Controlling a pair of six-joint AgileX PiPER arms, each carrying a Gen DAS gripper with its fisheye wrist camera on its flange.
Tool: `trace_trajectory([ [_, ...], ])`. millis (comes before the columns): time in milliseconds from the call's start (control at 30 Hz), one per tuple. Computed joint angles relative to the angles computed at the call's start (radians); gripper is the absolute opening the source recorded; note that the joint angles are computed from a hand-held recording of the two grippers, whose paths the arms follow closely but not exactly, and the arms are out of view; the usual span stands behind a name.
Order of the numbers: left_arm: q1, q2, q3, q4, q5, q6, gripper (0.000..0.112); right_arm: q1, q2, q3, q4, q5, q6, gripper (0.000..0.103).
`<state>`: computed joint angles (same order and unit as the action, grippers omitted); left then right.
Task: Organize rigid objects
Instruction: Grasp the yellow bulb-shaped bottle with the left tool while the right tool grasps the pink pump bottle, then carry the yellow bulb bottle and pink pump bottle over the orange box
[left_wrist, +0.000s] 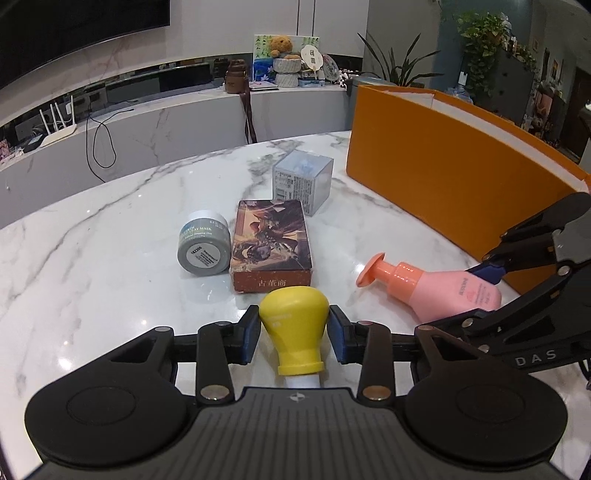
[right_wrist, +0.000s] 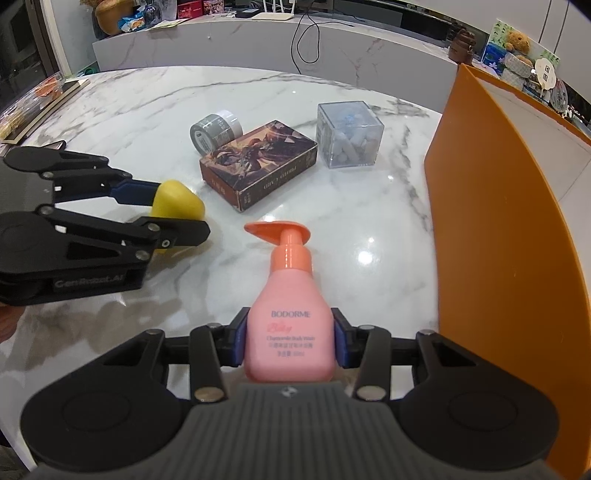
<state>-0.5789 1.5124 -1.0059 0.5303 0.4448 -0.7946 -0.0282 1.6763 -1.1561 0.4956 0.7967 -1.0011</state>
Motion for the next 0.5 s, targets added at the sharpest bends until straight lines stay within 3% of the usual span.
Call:
trace_trajectory([
  [233, -0.002, -0.02, -0.005, 0.003, 0.017, -0.019, 0.044, -0.007, -0.013, -0.024, 0.014, 0.031, 0.029, 0.043],
  [500, -0.021, -0.034, -0.021, 0.018, 0.033, -0.041, 0.044, -0.06, -0.081, -0.079, 0.132, 0.059, 0.061, 0.044],
])
